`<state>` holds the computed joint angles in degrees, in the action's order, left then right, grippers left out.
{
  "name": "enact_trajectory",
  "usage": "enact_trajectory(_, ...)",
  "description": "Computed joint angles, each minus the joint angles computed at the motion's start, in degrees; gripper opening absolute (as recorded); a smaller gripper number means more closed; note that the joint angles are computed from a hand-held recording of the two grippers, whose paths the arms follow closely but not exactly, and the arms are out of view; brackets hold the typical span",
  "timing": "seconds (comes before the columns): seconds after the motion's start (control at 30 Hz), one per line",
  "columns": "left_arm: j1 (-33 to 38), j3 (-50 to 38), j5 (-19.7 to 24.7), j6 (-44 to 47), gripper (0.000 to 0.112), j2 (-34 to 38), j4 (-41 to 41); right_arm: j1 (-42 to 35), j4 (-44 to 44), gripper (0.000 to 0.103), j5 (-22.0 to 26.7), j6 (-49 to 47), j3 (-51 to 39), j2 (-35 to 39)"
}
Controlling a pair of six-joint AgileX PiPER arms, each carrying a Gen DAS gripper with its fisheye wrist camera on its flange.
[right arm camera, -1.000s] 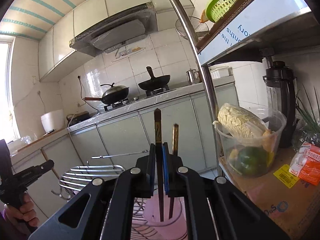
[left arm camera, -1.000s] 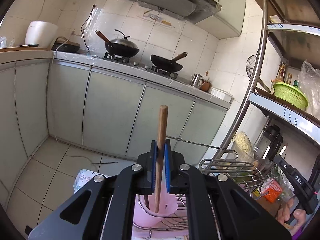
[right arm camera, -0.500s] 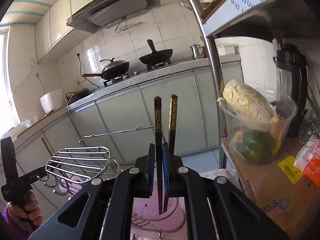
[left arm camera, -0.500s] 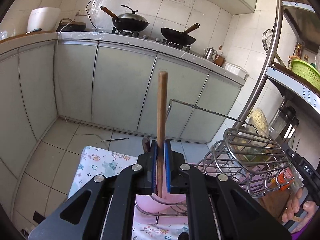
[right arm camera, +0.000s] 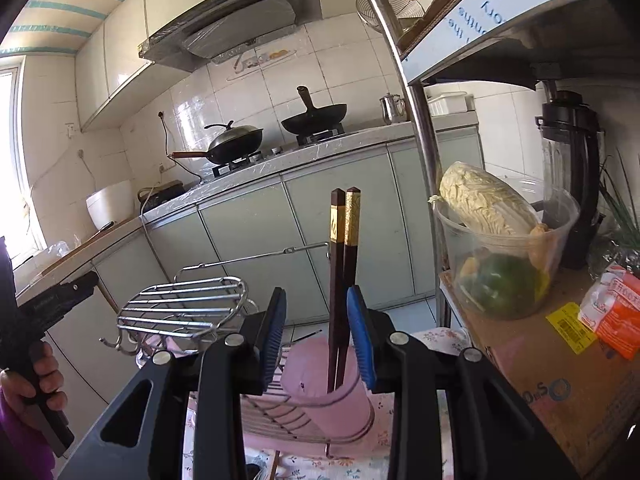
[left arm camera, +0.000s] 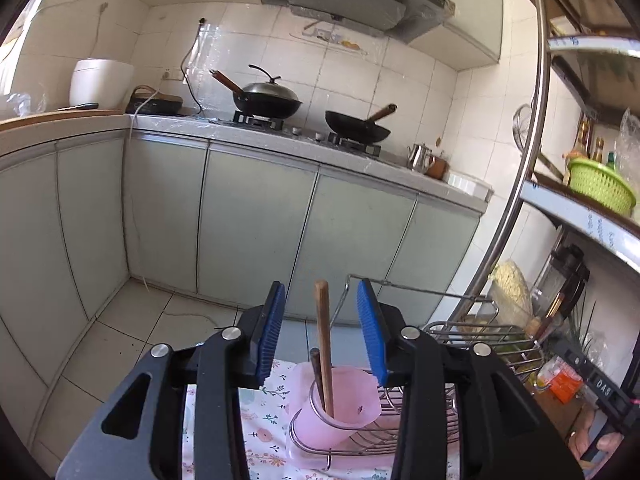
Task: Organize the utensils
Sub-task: 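Lower both chopsticks into the pink cup and open both grippers, then move the left gripper to the black spoon while the right gripper approaches a wooden chopstick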
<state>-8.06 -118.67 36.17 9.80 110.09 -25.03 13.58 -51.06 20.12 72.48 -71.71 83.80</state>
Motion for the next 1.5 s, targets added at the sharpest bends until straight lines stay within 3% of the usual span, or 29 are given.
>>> enact_trajectory(0.1, 1.7, 5.2, -1.3, 3.3, 0.038, -3.2, -4.7, 2.5, -0.8, 0.038, 2.5, 0.9, 1.7, -2.2)
enact_trajectory(0.23, 3.0, 12.5, -2.9, 8.2, 0.038, -7.2, -9.2, 7.3, -4.4, 0.038, 7.3, 5.0, 4.1, -4.7)
enact_trajectory(0.4, 4.9, 20.9, -0.8, 15.3, 0.038, -11.8, -16.1, 12.8, -6.0, 0.038, 12.8, 7.2, 6.2, -6.6)
enact_trajectory(0.53, 5.4, 26.7, 3.0, 19.3, 0.038, -15.1, -16.4, 16.8, -3.9, 0.038, 15.9, 6.1, 7.9, -7.7)
enact_trajectory(0.73, 3.5, 31.2, 11.7, 20.7, 0.038, -14.5, -13.2, 17.9, 8.0, 0.035, 14.9, -1.0, 10.5, -7.0)
enact_trajectory(0.8, 2.4, 31.0, 15.3, 20.0, 0.038, -12.5, -11.4, 16.7, 15.3, 0.033, 12.1, -5.5, 11.6, -6.5)
enact_trajectory(0.83, 1.7, 30.9, 17.0, 19.5, 0.036, -11.3, -10.5, 16.1, 19.1, 0.032, 10.6, -7.9, 12.3, -6.1)
enact_trajectory(0.87, 0.9, 30.8, 18.5, 19.1, 0.026, -10.2, -9.4, 15.7, 22.5, 0.028, 9.6, -10.1, 12.7, -5.5)
enact_trajectory(0.9, 0.2, 31.4, 19.3, 19.1, 0.023, -9.6, -8.7, 15.0, 27.5, 0.019, 8.6, -14.2, 13.0, -4.5)
enact_trajectory(1.0, -1.5, 32.3, 21.9, 19.1, 0.016, -7.8, -6.5, 14.2, 35.9, 0.015, 7.0, -21.2, 13.9, -1.2)
enact_trajectory(1.27, -5.9, 33.7, 23.1, 15.5, 0.015, -5.0, 0.1, 12.1, 55.8, 0.015, 4.4, -39.4, 14.0, 5.2)
enact_trajectory(1.5, -8.9, 34.8, 21.8, 12.7, 0.015, -4.9, 3.6, 11.9, 61.3, 0.016, 5.4, -44.7, 12.1, 9.3)
